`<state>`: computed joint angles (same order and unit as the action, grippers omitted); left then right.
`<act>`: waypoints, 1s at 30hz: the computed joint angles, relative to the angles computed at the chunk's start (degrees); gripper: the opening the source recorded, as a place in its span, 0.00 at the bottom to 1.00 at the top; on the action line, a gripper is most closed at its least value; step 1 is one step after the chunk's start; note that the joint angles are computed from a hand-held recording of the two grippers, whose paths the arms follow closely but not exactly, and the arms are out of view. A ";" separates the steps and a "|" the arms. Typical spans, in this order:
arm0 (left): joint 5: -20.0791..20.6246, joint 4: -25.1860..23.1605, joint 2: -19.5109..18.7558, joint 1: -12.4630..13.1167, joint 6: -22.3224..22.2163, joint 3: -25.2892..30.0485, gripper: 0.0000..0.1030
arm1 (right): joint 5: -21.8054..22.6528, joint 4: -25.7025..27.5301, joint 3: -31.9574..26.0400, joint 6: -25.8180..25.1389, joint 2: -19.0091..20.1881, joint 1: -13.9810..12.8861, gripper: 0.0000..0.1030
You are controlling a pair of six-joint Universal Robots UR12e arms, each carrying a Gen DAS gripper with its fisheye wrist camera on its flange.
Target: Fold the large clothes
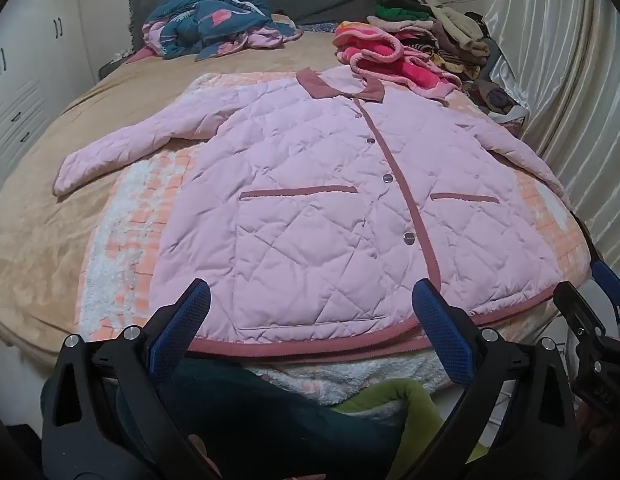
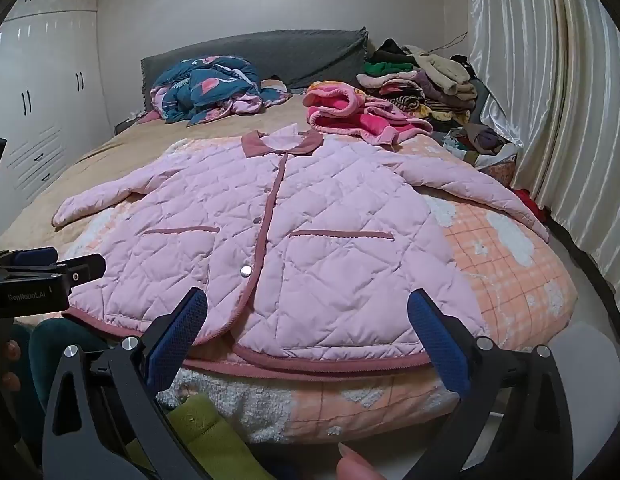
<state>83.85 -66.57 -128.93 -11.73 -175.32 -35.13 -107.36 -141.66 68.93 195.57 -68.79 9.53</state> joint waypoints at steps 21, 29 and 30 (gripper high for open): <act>-0.52 1.92 0.90 0.01 -0.18 -1.45 0.92 | -0.39 -0.30 -0.07 -0.33 -0.10 0.13 0.96; -0.81 1.34 0.59 -0.03 0.18 -0.79 0.92 | -0.32 -0.65 0.21 -0.46 -0.41 0.00 0.96; -0.76 1.38 0.57 -0.06 0.06 -0.75 0.92 | -0.33 -0.72 0.24 -0.45 -0.40 0.01 0.96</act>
<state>83.09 -65.20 -128.36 -11.79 -175.26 -35.88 -107.69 -142.38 69.17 195.11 -69.19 9.54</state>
